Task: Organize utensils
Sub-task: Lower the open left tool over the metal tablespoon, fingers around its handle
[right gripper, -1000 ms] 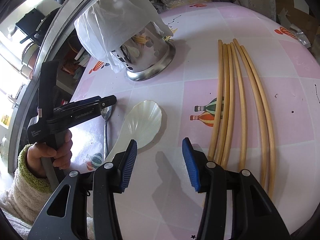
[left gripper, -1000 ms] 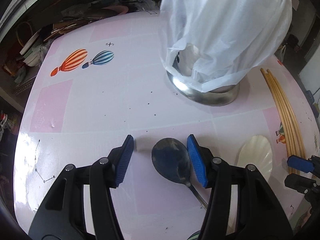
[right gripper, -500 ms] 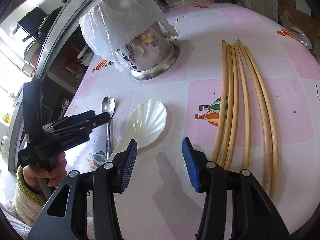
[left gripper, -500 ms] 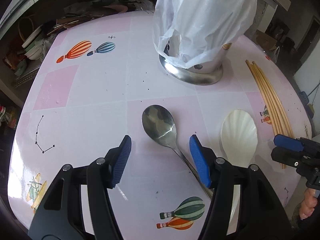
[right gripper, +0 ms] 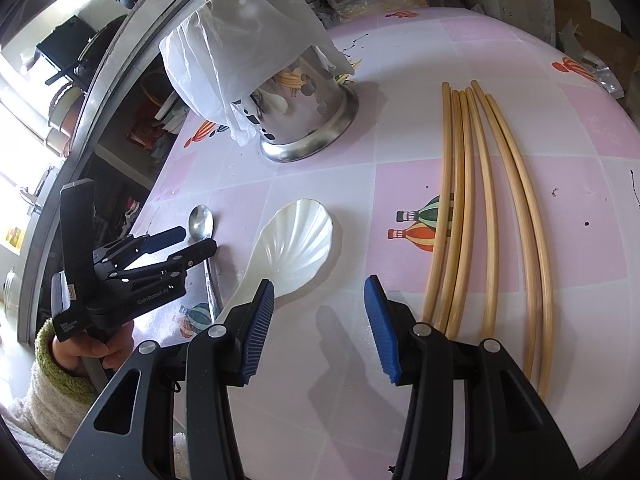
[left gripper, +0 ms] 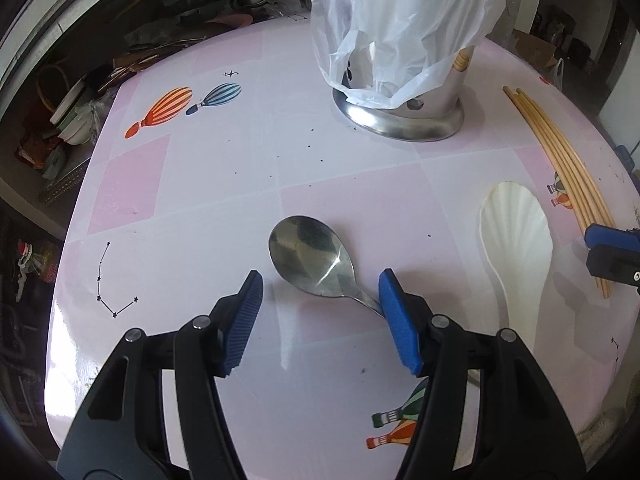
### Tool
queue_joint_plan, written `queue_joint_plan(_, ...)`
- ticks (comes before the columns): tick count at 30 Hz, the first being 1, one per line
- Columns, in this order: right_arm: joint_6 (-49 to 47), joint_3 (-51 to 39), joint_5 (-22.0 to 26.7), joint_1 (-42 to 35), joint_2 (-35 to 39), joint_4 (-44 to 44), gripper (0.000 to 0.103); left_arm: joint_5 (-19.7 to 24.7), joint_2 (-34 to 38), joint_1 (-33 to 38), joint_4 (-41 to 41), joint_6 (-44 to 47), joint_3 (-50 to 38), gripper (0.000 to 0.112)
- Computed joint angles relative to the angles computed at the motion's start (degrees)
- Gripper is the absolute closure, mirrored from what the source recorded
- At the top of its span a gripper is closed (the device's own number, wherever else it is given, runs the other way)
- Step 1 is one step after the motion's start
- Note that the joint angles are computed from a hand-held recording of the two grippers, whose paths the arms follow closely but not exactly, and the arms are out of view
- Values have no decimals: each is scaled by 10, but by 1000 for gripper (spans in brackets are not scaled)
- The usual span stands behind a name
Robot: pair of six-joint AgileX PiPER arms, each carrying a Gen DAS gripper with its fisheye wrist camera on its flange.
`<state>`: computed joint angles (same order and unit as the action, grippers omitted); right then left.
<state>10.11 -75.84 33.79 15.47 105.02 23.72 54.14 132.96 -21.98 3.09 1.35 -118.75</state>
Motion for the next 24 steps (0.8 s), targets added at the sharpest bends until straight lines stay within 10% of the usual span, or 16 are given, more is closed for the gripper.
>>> queue_joint_plan(24, -6, -7, 4, 1, 4, 6, 57, 54, 22, 41, -82, -12, -55, 57)
